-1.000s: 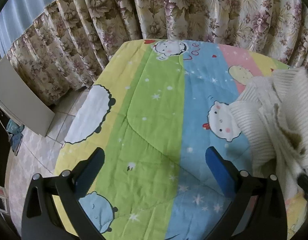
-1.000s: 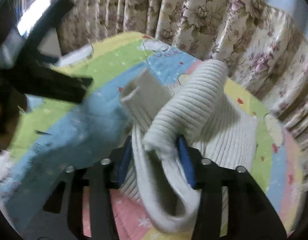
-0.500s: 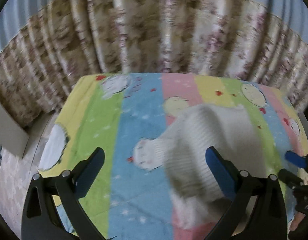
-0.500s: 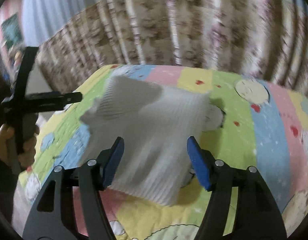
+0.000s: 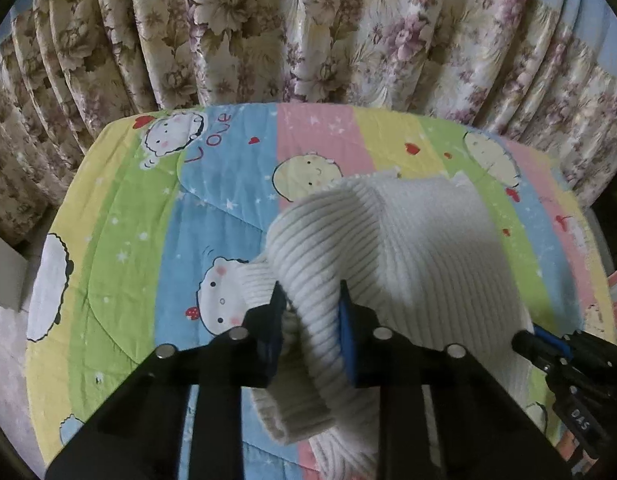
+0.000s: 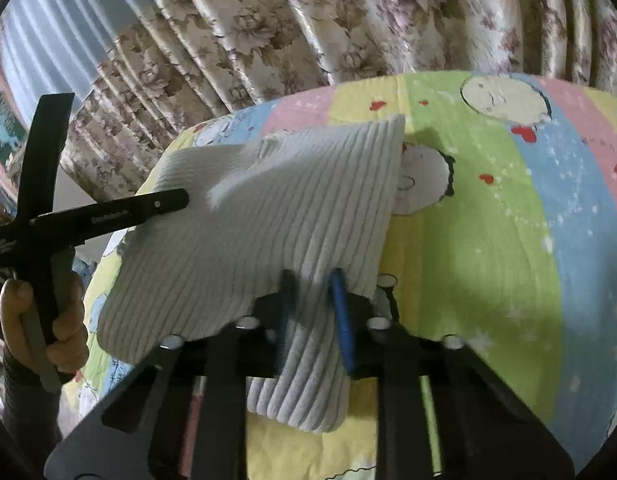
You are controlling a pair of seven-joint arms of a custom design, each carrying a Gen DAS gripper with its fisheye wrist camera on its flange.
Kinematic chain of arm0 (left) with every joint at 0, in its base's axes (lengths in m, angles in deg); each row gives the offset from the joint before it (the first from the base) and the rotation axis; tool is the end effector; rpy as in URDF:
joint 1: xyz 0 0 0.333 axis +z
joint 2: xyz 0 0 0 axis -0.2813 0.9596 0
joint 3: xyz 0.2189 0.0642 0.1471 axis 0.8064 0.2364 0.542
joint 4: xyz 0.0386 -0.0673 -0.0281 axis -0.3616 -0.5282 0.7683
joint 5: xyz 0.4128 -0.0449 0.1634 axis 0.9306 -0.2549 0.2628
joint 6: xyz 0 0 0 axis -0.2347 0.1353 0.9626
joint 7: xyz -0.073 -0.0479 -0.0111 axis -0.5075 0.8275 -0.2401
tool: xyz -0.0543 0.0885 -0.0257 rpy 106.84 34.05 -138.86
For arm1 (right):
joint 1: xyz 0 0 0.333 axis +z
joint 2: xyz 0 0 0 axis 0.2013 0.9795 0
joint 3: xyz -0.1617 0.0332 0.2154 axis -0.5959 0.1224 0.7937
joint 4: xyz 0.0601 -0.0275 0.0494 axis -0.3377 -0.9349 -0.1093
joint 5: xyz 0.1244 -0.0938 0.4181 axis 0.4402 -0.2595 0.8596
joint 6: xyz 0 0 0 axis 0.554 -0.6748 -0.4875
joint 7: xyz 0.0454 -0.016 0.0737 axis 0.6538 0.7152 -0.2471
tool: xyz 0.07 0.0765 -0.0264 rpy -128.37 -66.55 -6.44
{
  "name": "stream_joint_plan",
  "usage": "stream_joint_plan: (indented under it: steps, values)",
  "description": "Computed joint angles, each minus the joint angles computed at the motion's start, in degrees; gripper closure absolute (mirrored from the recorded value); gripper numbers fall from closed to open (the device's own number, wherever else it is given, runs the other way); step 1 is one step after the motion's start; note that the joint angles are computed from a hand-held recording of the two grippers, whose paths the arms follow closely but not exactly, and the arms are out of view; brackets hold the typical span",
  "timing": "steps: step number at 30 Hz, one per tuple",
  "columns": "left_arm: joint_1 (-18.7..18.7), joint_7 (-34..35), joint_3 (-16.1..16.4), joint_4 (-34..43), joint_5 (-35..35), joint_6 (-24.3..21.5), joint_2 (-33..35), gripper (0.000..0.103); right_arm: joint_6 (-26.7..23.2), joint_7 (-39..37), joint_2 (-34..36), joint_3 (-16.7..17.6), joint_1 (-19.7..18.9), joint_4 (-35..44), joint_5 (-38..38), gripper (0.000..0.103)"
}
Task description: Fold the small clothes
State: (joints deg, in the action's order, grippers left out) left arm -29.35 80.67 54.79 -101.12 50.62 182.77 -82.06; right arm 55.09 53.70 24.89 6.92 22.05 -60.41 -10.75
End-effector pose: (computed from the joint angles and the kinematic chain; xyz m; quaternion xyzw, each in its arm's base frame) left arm 0.4844 -0.2230 0.4920 -0.7171 0.6369 -0.2260 0.1700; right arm 0.5735 0.0731 0.4440 -0.7690 0.5085 -0.0263 0.3865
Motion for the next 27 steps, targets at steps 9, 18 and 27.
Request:
stream_joint_plan:
  steps: [9, 18, 27]
  values:
    - [-0.3, 2.0, 1.5, -10.4, -0.8, 8.5, -6.6, 0.065, 6.2, -7.4, -7.3, 0.6, 2.6, -8.6, -4.4, 0.096]
    - [2.2, -3.9, -4.5, -5.8, 10.9, -0.3, -7.4, 0.03, 4.8, -7.2, -4.6, -1.1, 3.3, -6.5, -2.5, 0.072]
    - [-1.3, -4.4, -10.0, -11.7, 18.6, -4.6, -13.2, 0.02, 7.3, -5.8, -4.3, -0.4, 1.5, -5.9, -3.9, 0.063]
